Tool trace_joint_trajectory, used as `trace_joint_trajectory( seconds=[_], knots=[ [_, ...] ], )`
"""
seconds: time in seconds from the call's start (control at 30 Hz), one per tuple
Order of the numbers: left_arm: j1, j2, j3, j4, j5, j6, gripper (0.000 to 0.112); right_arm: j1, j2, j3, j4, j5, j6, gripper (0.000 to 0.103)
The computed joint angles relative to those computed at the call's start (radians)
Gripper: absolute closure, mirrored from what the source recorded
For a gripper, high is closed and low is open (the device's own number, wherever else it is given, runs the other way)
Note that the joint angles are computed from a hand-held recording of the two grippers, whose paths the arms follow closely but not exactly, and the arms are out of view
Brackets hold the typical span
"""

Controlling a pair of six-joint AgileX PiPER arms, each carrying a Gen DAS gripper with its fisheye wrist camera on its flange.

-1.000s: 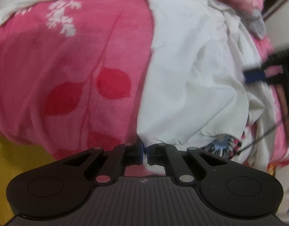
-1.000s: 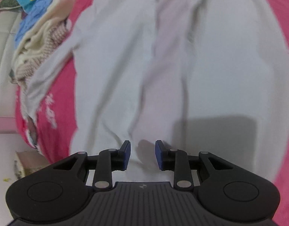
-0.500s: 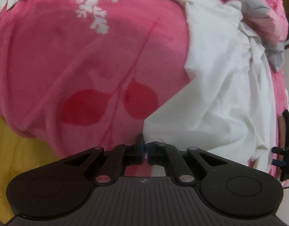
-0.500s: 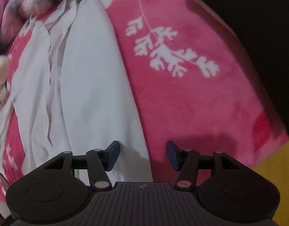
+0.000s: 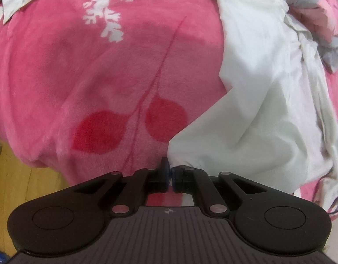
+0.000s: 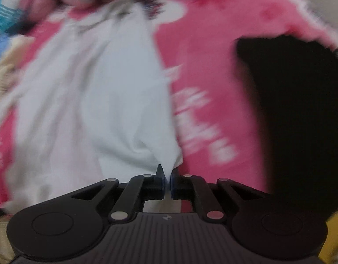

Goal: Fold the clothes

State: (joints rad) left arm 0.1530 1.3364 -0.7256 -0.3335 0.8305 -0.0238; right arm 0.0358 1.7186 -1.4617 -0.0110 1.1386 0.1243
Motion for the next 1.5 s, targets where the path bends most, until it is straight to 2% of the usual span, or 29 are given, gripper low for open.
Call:
trace_joint_trajectory(
  seconds=[0.1, 0.2, 0.3, 0.37, 0.43, 0.57, 0.6, 0.73, 0.8, 0.83, 0.9, 0.97, 1.03, 1.17, 1.3, 1.37, 1.5],
  knots=[
    [-0.014, 0.008, -0.01, 0.022, 0.006, -0.013, 0.11, 0.058, 0.078, -0.059, -0.232, 0.012, 0.051, 0.091],
    [-0.03, 0.015, -0.022, 0.046, 0.012, -0.031, 0.11, 0.104, 0.071, -0.028, -0.372, -0.015, 0.127, 0.062],
    [-0.034, 0.017, -0.029, 0.057, 0.02, -0.037, 0.11, 0.136, -0.033, 0.052, -0.426, -0.065, 0.202, 0.061],
    [-0.03, 0.018, -0.03, 0.056, 0.023, -0.035, 0.11, 0.121, -0.134, 0.079, -0.285, -0.099, 0.163, 0.061],
    [-0.023, 0.018, -0.027, 0.05, 0.021, -0.027, 0.11, 0.104, -0.192, 0.108, -0.085, -0.09, 0.121, 0.061],
    [0.004, 0.017, -0.019, 0.026, 0.021, -0.001, 0.109, 0.063, -0.21, 0.255, 0.315, -0.05, 0.112, 0.061],
    [0.013, 0.016, -0.018, 0.017, 0.023, 0.008, 0.109, 0.031, -0.209, 0.317, 0.415, -0.072, 0.08, 0.062],
    [0.044, 0.017, -0.012, -0.023, 0.031, 0.053, 0.109, -0.063, -0.227, 0.612, 0.765, -0.292, 0.037, 0.065],
    [0.052, 0.005, 0.01, -0.043, 0.028, 0.068, 0.108, -0.088, -0.23, 0.709, 0.919, -0.378, -0.022, 0.067],
    [0.063, 0.004, 0.013, -0.055, 0.03, 0.082, 0.108, -0.097, -0.229, 0.74, 0.991, -0.396, -0.07, 0.081],
    [0.085, -0.001, 0.022, -0.076, 0.034, 0.111, 0.108, -0.096, -0.24, 0.772, 1.063, -0.408, -0.119, 0.1],
    [0.106, -0.015, 0.032, -0.092, 0.045, 0.138, 0.108, -0.069, -0.272, 0.762, 1.021, -0.405, -0.083, 0.102],
    [0.118, -0.026, 0.031, -0.103, 0.062, 0.157, 0.109, -0.051, -0.327, 0.715, 0.912, -0.375, 0.013, 0.103],
    [0.163, -0.031, 0.03, -0.144, 0.098, 0.215, 0.109, 0.01, -0.334, 0.618, 0.622, -0.298, 0.264, 0.103],
    [0.146, -0.037, 0.038, -0.14, 0.09, 0.242, 0.109, 0.034, -0.279, 0.559, 0.534, -0.244, 0.337, 0.102],
    [0.135, -0.046, 0.039, -0.129, 0.091, 0.251, 0.109, 0.055, -0.276, 0.541, 0.514, -0.248, 0.357, 0.102],
    [0.141, -0.054, 0.049, -0.13, 0.102, 0.284, 0.109, 0.097, -0.249, 0.518, 0.358, -0.185, 0.484, 0.099]
  ],
)
